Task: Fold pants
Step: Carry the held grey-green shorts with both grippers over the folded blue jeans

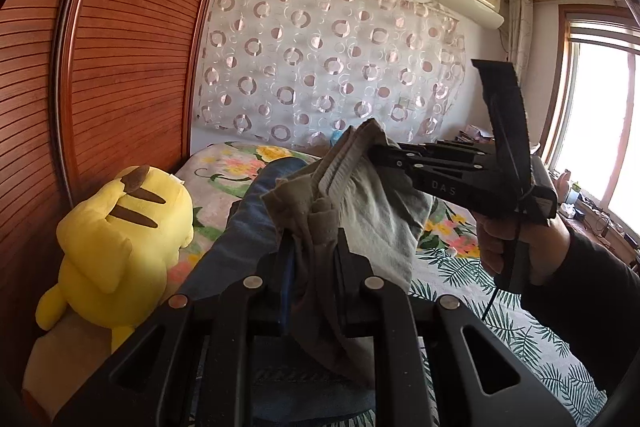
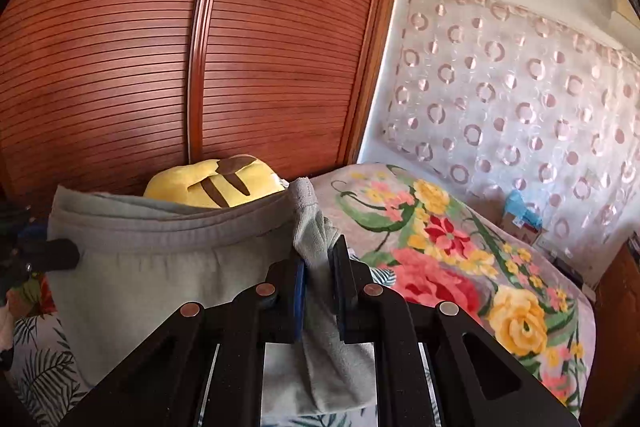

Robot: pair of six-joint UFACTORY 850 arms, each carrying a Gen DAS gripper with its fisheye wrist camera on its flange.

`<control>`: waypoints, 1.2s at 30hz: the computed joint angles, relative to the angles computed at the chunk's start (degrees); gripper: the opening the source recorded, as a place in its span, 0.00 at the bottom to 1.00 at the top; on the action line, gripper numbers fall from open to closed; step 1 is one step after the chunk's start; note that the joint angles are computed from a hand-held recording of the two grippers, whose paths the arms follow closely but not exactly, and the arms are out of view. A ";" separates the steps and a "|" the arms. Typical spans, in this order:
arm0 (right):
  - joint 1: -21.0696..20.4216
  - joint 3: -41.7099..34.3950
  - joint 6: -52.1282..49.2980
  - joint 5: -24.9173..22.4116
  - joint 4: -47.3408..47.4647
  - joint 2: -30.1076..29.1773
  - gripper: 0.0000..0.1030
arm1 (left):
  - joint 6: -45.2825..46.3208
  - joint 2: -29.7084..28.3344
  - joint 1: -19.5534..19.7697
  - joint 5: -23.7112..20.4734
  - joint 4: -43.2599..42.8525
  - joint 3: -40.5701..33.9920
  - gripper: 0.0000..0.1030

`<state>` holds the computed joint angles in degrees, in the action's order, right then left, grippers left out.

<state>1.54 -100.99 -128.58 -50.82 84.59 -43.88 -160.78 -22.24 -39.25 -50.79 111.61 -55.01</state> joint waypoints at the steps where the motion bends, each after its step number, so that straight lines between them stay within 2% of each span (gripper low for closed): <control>1: 0.35 -0.76 0.19 -0.01 -0.53 -0.42 0.12 | -0.78 0.13 -0.21 -0.36 -0.23 0.32 0.17; 5: 1.66 -3.87 1.53 -0.74 -2.71 -2.00 0.12 | -6.73 0.96 -0.87 -0.54 1.28 1.96 0.17; 13: 2.04 -7.10 3.13 -3.05 -5.61 -3.78 0.12 | -2.86 -0.31 -0.98 -1.26 -4.53 0.49 0.17; 28: 4.04 -9.42 5.45 -0.10 -9.38 -5.00 0.12 | -0.41 -2.47 -0.04 1.06 -10.43 -0.55 0.17; 34: 5.67 -13.34 11.16 1.62 -15.72 -7.13 0.12 | 0.17 -2.92 0.48 2.29 -11.96 -0.67 0.17; 36: 5.79 -15.30 14.27 1.23 -18.13 -8.06 0.17 | 0.73 -3.15 0.59 2.55 -12.38 -0.90 0.18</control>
